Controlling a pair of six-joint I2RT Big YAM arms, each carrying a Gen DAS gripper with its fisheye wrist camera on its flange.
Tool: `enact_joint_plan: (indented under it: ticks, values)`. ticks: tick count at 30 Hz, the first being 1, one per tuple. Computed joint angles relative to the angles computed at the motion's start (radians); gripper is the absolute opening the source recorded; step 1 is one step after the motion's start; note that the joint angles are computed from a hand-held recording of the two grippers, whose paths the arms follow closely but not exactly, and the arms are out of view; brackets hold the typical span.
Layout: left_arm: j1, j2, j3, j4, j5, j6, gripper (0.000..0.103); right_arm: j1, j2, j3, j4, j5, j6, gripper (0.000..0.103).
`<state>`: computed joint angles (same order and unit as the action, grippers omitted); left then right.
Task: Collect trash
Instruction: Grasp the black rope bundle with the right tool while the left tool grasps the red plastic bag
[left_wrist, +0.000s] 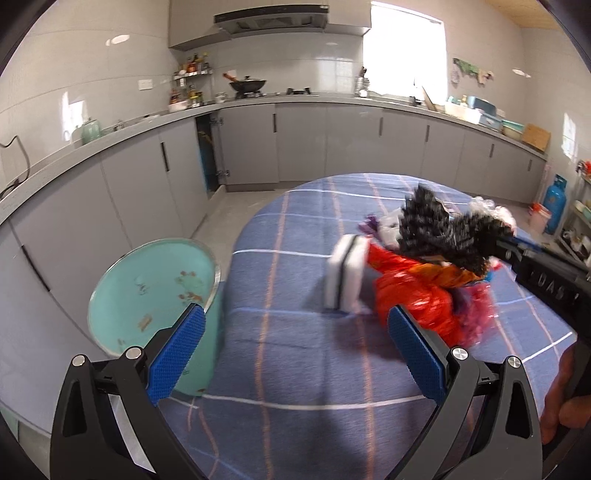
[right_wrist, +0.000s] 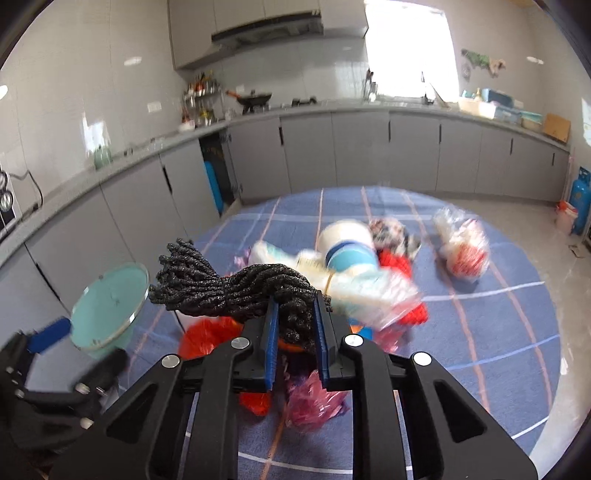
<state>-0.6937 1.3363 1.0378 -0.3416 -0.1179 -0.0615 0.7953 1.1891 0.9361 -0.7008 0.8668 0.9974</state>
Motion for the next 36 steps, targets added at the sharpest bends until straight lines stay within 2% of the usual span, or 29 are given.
enact_joint_plan:
  ticks: [5, 9, 10, 11, 12, 14, 15, 18, 22, 27, 33, 36]
  values:
    - [-0.051, 0.045, 0.043, 0.016, 0.013, -0.004, 0.097, 0.01, -0.042, 0.002, -0.057, 0.086, 0.06, 0.018]
    - [-0.091, 0.111, 0.099, -0.007, 0.017, -0.01, 0.095, -0.008, -0.057, -0.018, -0.084, 0.074, 0.113, 0.018]
    - [-0.098, 0.127, 0.112, -0.018, 0.012, -0.01, 0.09, -0.012, -0.066, -0.029, -0.082, 0.067, 0.133, 0.018]
    - [-0.101, 0.143, 0.125, -0.032, 0.012, -0.01, 0.076, -0.013, -0.073, -0.035, -0.081, 0.065, 0.146, 0.018]
    - [-0.103, 0.158, 0.137, -0.049, 0.021, -0.01, 0.067, -0.014, -0.082, -0.043, -0.079, 0.064, 0.157, 0.019]
    - [-0.101, 0.184, 0.154, -0.079, 0.051, -0.025, 0.06, -0.01, -0.093, -0.053, -0.078, 0.068, 0.176, 0.019]
    - [-0.096, 0.187, 0.154, -0.08, 0.069, -0.03, 0.05, -0.008, -0.095, -0.054, -0.077, 0.07, 0.181, 0.019]
    - [-0.08, 0.177, 0.141, -0.072, 0.128, -0.033, 0.03, 0.002, -0.092, -0.046, -0.089, 0.082, 0.197, 0.019]
    - [-0.056, 0.116, 0.091, -0.033, 0.168, -0.026, 0.03, 0.011, -0.091, -0.032, -0.097, 0.109, 0.211, 0.019]
    - [-0.02, 0.043, 0.035, 0.012, 0.175, -0.027, 0.03, 0.023, -0.068, -0.008, -0.12, 0.145, 0.223, 0.019]
    - [0.015, -0.014, -0.008, 0.054, 0.218, -0.046, 0.03, 0.028, -0.029, 0.016, -0.105, 0.127, 0.202, 0.019]
    - [0.029, -0.03, -0.019, 0.068, 0.257, -0.054, 0.03, 0.031, -0.02, 0.032, -0.132, 0.137, 0.223, 0.019]
